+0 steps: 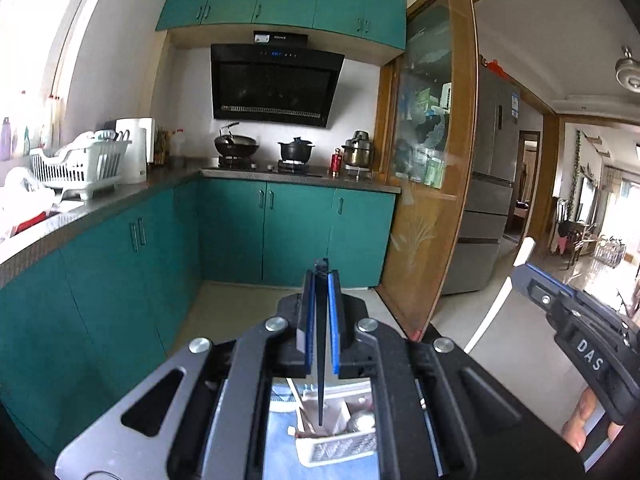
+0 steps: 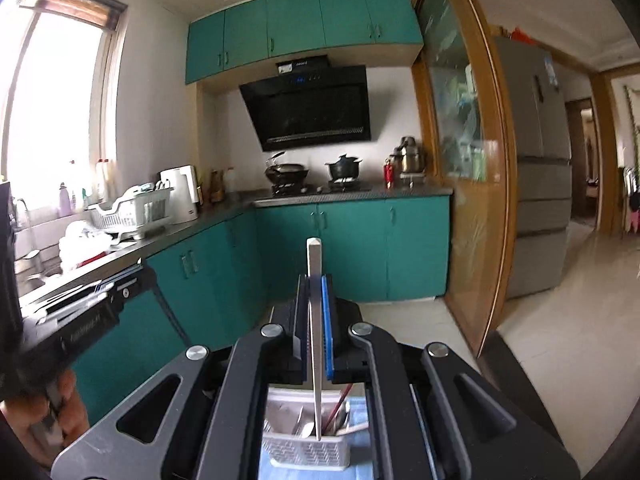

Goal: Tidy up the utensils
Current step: 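Carry both chopsticks over the caddy and open both grippers to release them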

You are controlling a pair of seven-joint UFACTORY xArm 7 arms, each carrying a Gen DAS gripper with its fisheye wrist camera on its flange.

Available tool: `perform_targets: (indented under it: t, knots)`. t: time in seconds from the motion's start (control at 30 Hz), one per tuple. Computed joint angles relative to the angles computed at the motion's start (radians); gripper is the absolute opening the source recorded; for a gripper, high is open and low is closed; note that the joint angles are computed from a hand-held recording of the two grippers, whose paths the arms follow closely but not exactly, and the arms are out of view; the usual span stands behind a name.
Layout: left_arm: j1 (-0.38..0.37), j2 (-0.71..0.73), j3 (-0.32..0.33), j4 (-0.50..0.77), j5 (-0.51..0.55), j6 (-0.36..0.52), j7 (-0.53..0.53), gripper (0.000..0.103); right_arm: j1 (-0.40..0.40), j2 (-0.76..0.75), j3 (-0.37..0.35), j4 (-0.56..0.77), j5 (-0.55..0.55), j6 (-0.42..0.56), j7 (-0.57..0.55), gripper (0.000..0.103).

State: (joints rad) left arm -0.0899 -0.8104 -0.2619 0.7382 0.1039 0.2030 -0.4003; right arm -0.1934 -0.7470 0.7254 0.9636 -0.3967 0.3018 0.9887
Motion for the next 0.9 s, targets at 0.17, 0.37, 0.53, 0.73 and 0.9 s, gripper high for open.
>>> perform_targets:
  t: [0.17,0.37,0.53,0.73,0.9]
  knots:
    - [0.059,0.083,-0.034,0.004,0.016,-0.069,-0.033,0.006,-0.119,0.082,0.084,0.011,-0.046,-0.049,0.029,0.007]
    - [0.069,0.173,-0.039,-0.017,0.032,-0.089,-0.052,0.006,-0.175,0.174,0.136,0.002,-0.094,-0.086,0.068,0.007]
    - [0.060,0.205,-0.034,-0.043,0.044,-0.090,-0.062,0.006,-0.120,0.200,0.100,-0.064,-0.105,-0.115,0.100,0.007]
    - [0.042,0.189,-0.020,-0.065,0.053,-0.062,-0.057,0.007,-0.029,0.185,0.050,-0.102,-0.113,-0.065,0.109,0.007]
    - [0.068,0.097,-0.033,-0.100,0.071,-0.049,-0.077,0.029,0.016,0.090,0.020,-0.129,-0.134,-0.034,0.132,0.038]
